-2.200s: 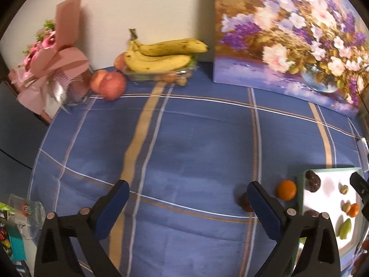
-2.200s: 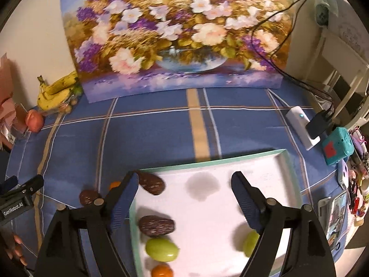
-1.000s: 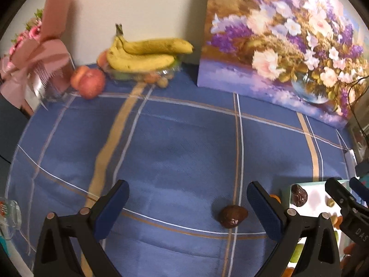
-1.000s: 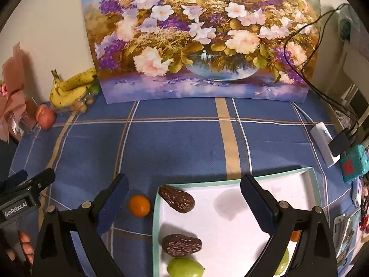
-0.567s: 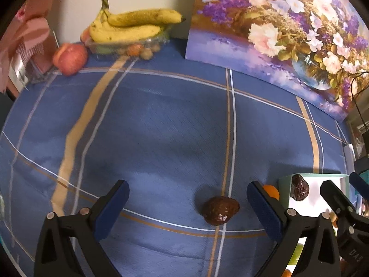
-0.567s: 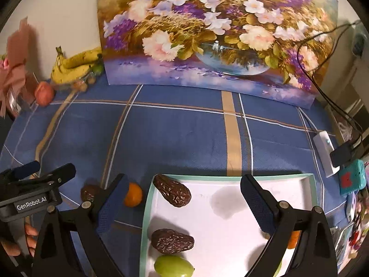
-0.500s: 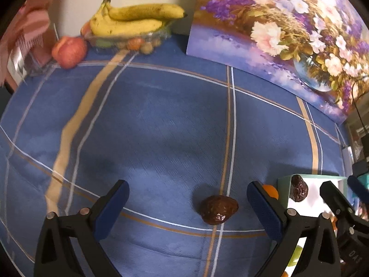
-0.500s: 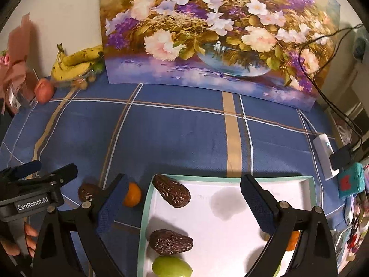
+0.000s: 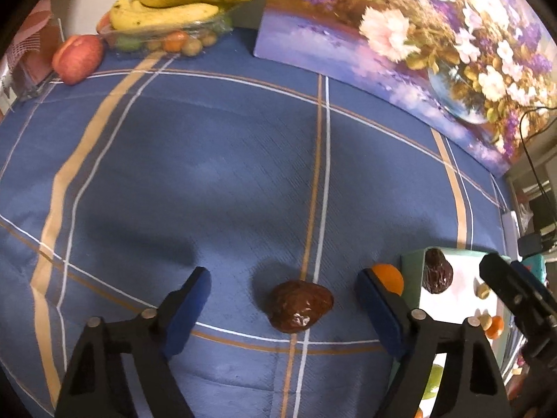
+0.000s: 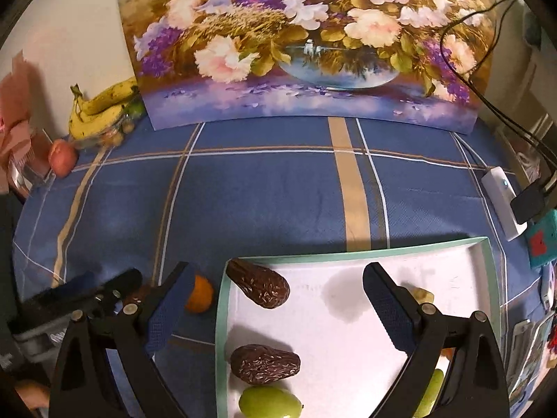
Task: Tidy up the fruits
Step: 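Lower the left tool onto a dark brown date on the cloth and close it, then grasp the orange on the cloth with the right tool while the left tool holds the date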
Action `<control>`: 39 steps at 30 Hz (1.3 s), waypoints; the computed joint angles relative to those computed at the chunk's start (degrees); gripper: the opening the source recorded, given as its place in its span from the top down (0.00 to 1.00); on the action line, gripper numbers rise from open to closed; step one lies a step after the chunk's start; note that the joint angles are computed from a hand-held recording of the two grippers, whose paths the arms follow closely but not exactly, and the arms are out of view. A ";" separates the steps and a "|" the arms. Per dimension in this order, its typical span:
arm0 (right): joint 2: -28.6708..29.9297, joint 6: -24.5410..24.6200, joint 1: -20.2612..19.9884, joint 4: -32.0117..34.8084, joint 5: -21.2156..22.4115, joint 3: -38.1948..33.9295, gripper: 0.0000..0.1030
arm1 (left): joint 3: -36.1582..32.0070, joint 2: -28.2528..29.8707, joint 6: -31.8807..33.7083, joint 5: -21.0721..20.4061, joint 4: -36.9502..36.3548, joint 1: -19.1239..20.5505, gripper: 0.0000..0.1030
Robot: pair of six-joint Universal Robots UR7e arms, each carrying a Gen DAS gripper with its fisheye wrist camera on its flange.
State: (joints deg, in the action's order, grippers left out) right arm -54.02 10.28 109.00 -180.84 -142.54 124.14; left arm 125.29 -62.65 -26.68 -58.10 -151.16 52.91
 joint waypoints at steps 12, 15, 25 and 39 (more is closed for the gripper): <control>0.48 -0.66 0.19 0.12 1.07 -0.79 0.06 | -1.09 2.12 -0.34 -1.13 2.92 -0.02 0.44; 0.61 -0.64 0.15 0.34 1.03 -0.92 0.06 | -1.50 2.64 -0.17 -0.58 3.64 -0.44 0.54; 1.23 -0.68 -0.14 0.55 2.25 -1.18 0.25 | -1.19 -0.98 -2.03 1.06 2.95 -0.27 0.54; 4.79 -3.16 -0.72 2.67 10.81 -3.32 0.53 | -0.34 -8.74 -3.55 6.28 2.72 -0.74 0.54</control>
State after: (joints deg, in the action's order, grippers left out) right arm -49.22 7.11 108.28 -178.18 -131.73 120.81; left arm 124.95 -71.39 -30.23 -51.82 -148.44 52.17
